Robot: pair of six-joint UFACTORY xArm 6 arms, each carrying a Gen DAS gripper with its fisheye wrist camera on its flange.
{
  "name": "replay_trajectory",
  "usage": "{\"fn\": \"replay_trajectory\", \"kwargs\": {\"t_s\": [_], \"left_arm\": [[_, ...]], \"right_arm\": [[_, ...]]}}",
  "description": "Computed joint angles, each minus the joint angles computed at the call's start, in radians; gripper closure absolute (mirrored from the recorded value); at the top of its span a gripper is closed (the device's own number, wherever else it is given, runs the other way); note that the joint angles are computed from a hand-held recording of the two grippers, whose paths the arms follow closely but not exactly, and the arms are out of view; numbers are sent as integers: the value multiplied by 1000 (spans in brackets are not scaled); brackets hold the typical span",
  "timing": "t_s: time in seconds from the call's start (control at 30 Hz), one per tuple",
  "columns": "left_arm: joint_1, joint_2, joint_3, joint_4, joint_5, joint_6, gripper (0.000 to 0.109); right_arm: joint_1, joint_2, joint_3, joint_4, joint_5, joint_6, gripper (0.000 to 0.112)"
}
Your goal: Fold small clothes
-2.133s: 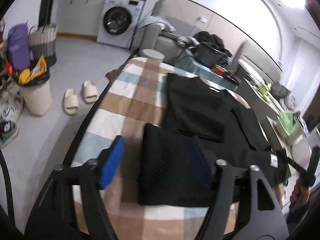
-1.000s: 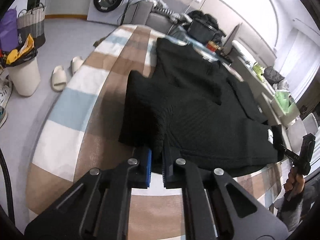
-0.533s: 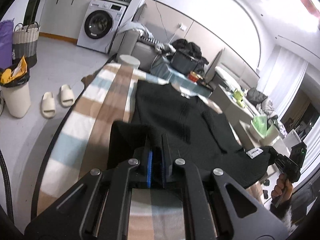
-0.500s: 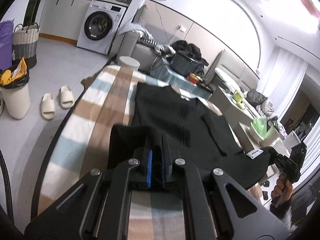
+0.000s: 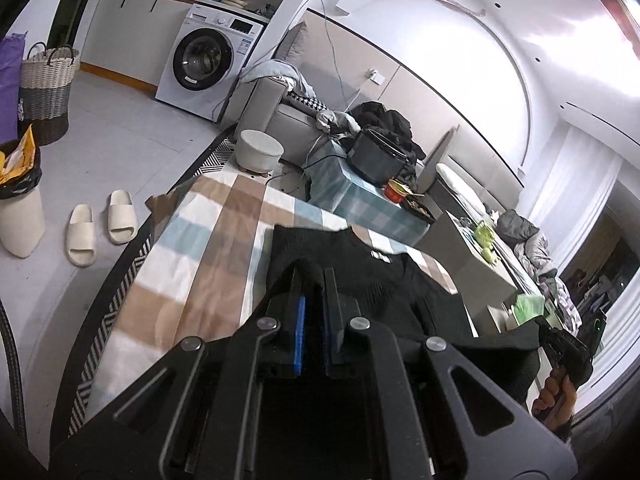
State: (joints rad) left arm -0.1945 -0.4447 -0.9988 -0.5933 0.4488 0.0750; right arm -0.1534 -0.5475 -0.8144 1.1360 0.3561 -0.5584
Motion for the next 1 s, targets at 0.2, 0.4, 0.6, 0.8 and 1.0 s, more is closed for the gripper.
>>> {"fn": "replay_trajectory", "kwargs": {"t_s": [0.2, 0.4, 0.6, 0.8, 1.0], "left_arm": [[9, 237, -215, 16, 10, -29, 104], [18, 495, -481, 56, 45, -76, 105], [19, 746, -762, 113, 98, -142, 105], [12, 872, -858, 323, 189, -301, 76], [13, 731, -612, 355, 128, -287, 55]], "right_arm": [[16, 201, -184, -43, -40, 69, 109], [9, 408, -358, -143, -60, 202, 109], [7, 569, -483, -282, -95, 353, 109], [-39, 677, -580, -509, 40, 597, 68], [-44, 584, -474, -603, 86, 535, 67]]}}
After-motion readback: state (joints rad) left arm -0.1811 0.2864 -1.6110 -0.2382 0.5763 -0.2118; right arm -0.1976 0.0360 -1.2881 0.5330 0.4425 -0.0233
